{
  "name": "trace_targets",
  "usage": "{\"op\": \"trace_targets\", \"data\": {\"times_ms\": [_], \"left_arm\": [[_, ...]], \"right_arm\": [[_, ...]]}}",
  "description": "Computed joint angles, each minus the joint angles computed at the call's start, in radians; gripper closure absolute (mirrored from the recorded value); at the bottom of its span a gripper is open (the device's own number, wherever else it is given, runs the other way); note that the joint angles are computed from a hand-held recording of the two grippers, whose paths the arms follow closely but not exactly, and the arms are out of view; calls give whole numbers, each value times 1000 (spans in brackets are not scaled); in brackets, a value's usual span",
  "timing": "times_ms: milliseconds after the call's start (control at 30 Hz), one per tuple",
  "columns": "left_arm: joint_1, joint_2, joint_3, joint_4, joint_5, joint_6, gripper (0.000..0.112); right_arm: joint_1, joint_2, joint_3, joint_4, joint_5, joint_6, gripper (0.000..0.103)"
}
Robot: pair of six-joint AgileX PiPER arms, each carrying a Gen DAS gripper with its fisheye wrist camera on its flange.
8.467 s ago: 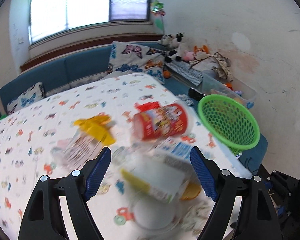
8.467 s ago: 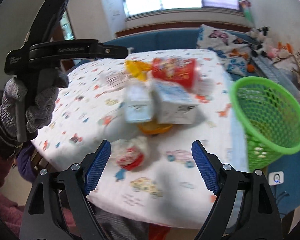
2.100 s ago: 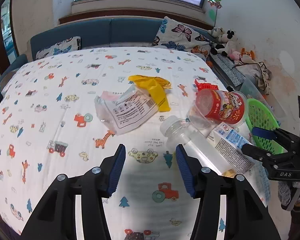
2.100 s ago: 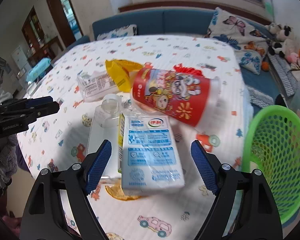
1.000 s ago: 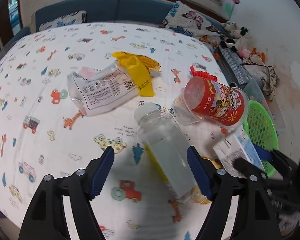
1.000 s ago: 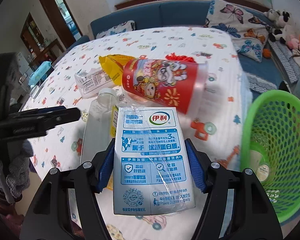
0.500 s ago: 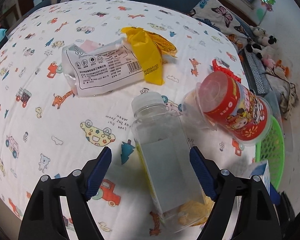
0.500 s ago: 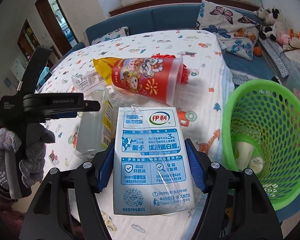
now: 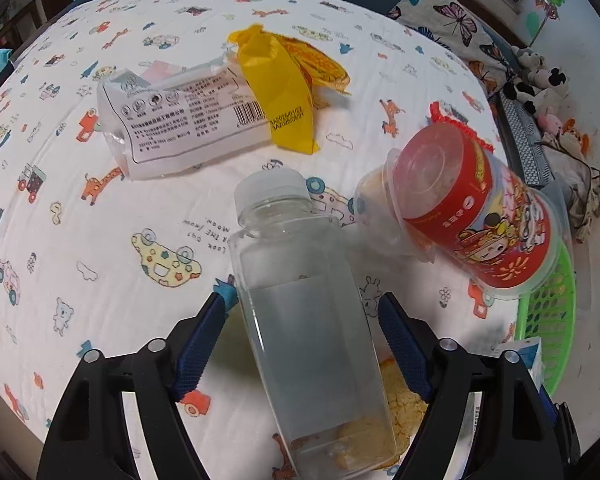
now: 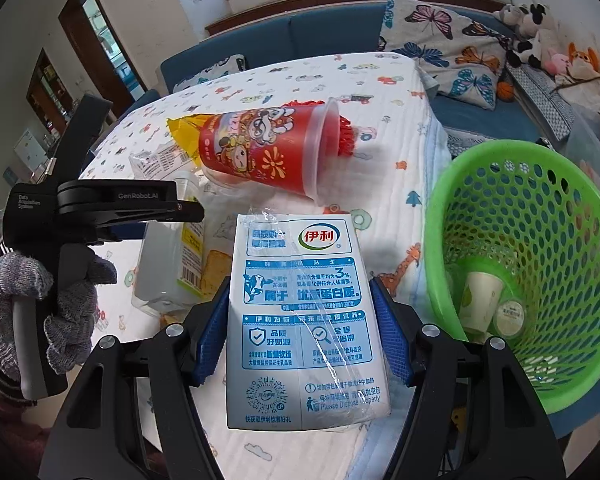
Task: Collect trash
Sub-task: 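Grasp the clear plastic bottle with the left tool while the right tool holds the milk carton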
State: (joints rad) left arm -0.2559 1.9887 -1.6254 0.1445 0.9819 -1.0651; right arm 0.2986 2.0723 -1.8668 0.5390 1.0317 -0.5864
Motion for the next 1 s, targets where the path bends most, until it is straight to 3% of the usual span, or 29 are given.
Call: {"op": "trace_targets", "data": {"times_ms": [133, 433, 1000], "left_arm": [[19, 14, 10, -60, -23, 37, 48], [28, -23, 63, -86, -58, 113, 51], [7, -294, 285, -124, -138, 370, 55]], "right_arm": [[-1, -5, 13, -9, -11, 0, 37], [-4, -22, 43, -6, -29, 4, 37], [-57, -69, 100, -1, -85, 29, 37]]}}
